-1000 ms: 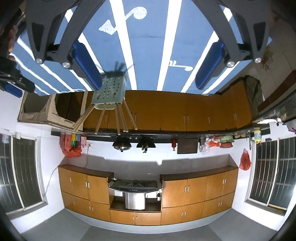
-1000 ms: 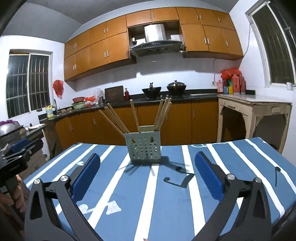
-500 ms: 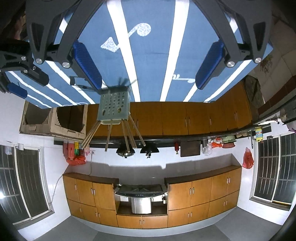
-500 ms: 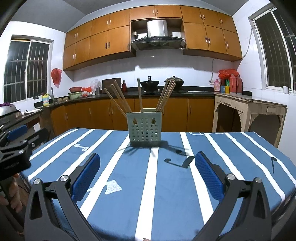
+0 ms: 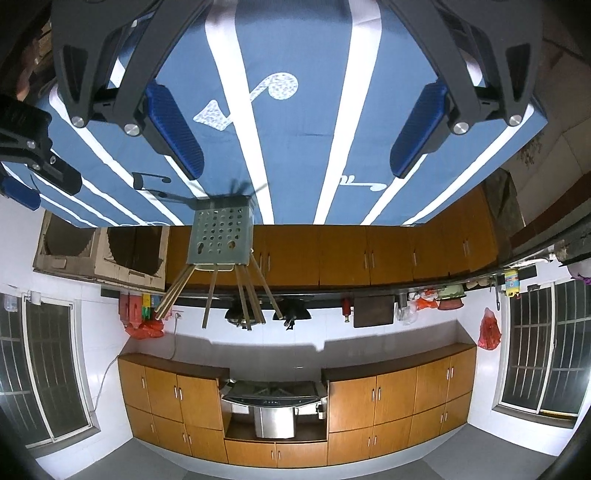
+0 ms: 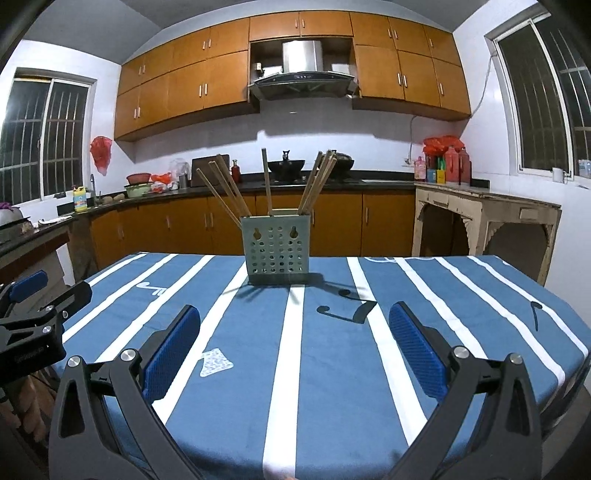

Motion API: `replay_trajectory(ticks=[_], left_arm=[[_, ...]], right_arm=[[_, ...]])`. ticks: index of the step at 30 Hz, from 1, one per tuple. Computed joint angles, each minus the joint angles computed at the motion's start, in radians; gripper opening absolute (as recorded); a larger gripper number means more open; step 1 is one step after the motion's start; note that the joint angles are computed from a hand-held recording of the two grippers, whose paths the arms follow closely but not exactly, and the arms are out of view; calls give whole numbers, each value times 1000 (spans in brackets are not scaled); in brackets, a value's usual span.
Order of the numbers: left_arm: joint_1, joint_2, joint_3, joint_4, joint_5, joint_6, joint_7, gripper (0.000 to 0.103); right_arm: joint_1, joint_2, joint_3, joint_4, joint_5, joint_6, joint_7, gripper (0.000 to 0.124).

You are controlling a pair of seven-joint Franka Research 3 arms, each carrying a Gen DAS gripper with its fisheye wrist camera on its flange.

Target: Organize utensils

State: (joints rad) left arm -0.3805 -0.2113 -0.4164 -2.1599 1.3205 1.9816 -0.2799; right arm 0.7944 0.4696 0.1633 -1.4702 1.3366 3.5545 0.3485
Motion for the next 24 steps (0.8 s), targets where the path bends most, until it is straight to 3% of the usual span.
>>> replay_trajectory(ticks=[10, 16, 24], left_arm=[[-7, 2, -3, -6, 11, 2, -9, 99], [-8, 1, -2, -11, 14, 11, -19, 99], [-8, 6, 0, -7, 6, 13, -18, 99]], right_arm=[[-8, -19, 1, -69, -127, 19, 154, 101], [32, -16, -44, -48, -49, 5, 100, 101], [6, -9, -5, -30, -7, 21, 52, 101]])
